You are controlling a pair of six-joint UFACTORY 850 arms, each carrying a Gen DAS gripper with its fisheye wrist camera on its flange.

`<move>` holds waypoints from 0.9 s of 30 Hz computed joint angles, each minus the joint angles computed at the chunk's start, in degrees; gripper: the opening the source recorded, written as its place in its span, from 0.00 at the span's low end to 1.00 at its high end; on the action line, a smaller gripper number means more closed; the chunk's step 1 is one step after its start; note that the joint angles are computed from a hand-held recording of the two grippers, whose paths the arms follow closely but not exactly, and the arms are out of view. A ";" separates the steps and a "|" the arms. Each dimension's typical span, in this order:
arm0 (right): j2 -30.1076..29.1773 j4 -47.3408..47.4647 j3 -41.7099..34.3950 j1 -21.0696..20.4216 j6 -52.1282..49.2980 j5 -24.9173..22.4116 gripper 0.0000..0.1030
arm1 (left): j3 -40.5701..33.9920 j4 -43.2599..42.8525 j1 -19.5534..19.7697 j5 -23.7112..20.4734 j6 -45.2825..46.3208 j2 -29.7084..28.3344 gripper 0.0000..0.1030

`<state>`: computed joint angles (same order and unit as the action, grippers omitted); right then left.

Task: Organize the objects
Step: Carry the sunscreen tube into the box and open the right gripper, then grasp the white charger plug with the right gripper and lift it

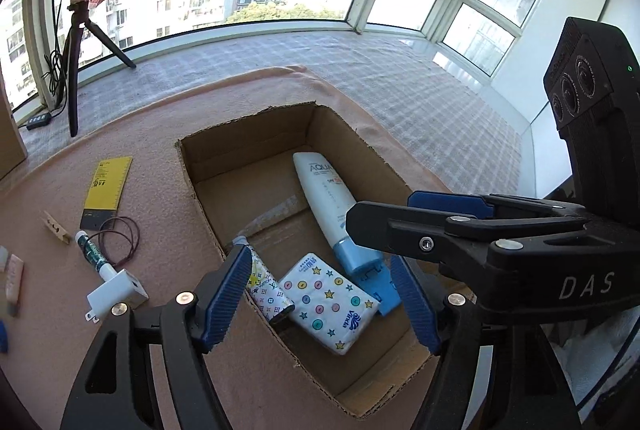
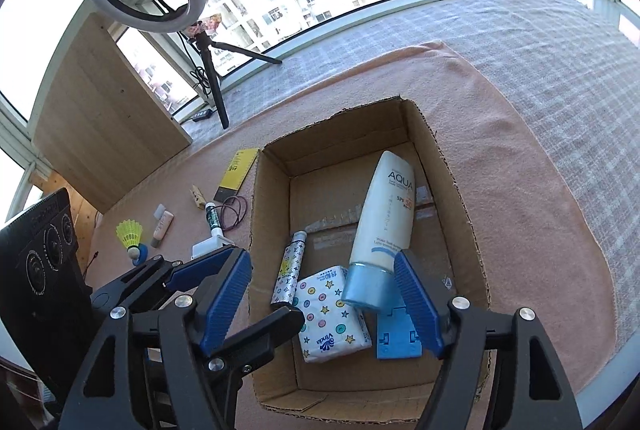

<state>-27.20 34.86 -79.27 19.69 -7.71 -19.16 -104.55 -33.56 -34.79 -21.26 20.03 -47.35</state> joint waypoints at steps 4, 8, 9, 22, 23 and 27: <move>-0.16 0.15 -0.24 0.63 0.12 0.32 0.69 | 3.07 -0.99 0.97 1.09 0.84 2.03 0.73; -0.31 -0.68 -0.54 1.66 0.93 0.87 0.69 | 6.28 -1.78 1.96 2.18 1.47 4.17 0.73; -0.40 -0.78 -0.72 1.93 1.06 0.88 0.69 | 7.16 -1.28 2.12 2.52 0.79 4.82 0.73; -1.69 4.87 -2.37 4.66 -4.26 0.15 0.69 | 23.48 -4.52 7.41 7.71 2.20 14.34 0.73; -1.90 5.65 -2.62 4.81 -5.05 -0.22 0.69 | 24.67 -4.42 8.02 7.98 1.80 14.99 0.72; -2.97 6.25 -4.01 5.63 -6.02 -1.38 0.68 | 29.18 -5.22 10.65 9.13 1.18 17.53 0.72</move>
<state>-30.16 41.11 -83.28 25.32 -13.73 -20.54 -75.37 -38.79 -24.15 -12.14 21.21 -29.82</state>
